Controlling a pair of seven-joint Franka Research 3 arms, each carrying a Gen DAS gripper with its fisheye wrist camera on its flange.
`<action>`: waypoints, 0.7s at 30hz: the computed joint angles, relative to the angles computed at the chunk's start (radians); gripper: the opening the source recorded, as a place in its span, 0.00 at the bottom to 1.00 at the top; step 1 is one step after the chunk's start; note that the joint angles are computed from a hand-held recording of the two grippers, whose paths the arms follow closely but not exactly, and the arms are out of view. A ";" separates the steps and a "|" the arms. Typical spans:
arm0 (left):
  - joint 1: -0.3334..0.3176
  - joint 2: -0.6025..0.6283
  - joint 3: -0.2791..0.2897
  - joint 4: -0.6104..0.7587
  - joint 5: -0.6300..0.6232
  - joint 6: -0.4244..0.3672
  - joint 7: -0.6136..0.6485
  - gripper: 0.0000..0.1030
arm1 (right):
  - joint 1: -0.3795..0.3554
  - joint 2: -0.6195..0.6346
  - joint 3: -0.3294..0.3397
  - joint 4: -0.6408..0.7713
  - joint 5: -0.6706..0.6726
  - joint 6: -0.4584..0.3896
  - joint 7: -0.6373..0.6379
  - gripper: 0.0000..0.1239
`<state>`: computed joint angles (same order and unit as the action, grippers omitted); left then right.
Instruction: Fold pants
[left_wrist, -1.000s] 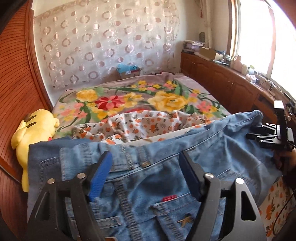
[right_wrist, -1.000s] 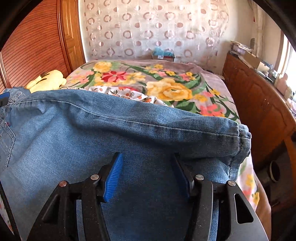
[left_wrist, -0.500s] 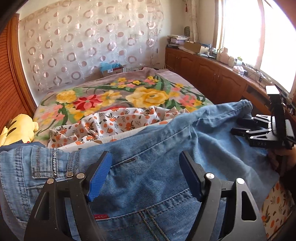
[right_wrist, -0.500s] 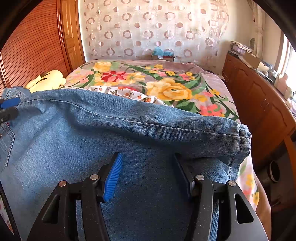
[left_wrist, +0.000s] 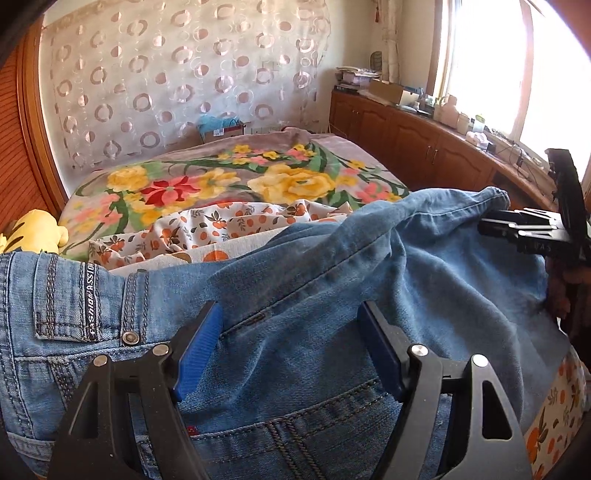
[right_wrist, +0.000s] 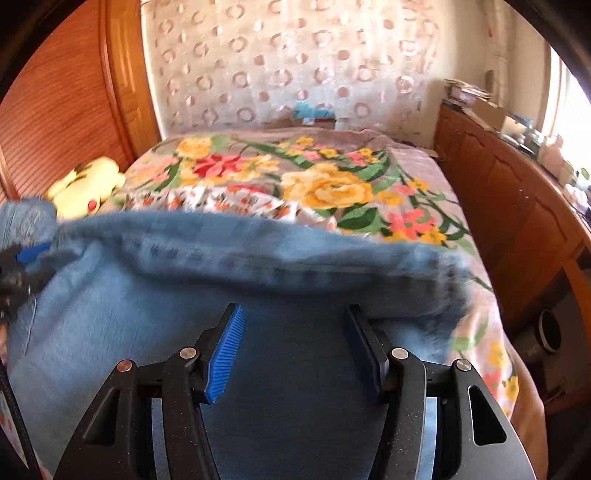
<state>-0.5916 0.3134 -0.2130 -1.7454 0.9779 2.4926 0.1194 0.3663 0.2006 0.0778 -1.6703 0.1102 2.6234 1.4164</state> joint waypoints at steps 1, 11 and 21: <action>0.002 -0.003 0.001 -0.005 0.000 0.008 -0.006 0.74 | 0.000 0.019 -0.008 0.035 -0.011 -0.028 0.018 0.47; -0.001 -0.018 -0.003 -0.023 0.039 0.010 -0.042 0.74 | 0.069 0.178 -0.121 0.287 -0.281 -0.155 0.309 0.47; -0.001 -0.017 -0.007 -0.022 0.036 0.001 -0.037 0.74 | -0.052 -0.147 -0.033 -0.150 -0.058 -0.015 0.191 0.47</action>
